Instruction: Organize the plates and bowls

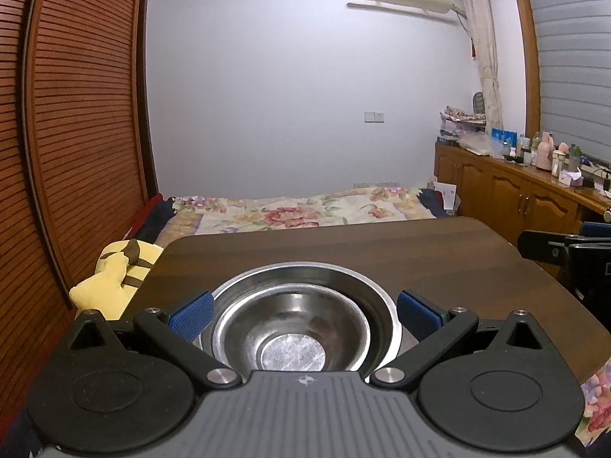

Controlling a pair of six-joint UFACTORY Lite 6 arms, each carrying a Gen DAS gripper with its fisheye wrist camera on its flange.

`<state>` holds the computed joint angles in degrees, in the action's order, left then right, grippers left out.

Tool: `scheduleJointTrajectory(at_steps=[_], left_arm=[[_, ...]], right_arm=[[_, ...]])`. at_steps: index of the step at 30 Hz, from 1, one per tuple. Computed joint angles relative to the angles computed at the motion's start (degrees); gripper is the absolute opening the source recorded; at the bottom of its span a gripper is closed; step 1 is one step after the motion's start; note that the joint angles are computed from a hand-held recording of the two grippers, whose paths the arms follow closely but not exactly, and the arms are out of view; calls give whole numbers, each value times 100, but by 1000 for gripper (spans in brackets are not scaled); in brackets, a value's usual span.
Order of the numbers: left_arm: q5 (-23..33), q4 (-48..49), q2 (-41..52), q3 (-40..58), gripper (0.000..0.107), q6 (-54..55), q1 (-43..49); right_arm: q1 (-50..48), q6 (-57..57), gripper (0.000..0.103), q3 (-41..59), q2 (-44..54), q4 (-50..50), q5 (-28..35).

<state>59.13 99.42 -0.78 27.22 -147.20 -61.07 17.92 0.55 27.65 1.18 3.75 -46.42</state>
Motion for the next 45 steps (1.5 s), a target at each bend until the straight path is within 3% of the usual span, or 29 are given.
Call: scheduleJointTrajectory(at_steps=[45], left_arm=[[-50,298,617,-207,103,-944,142]], right_arm=[[85,-55,103,-71,644,147,-469]])
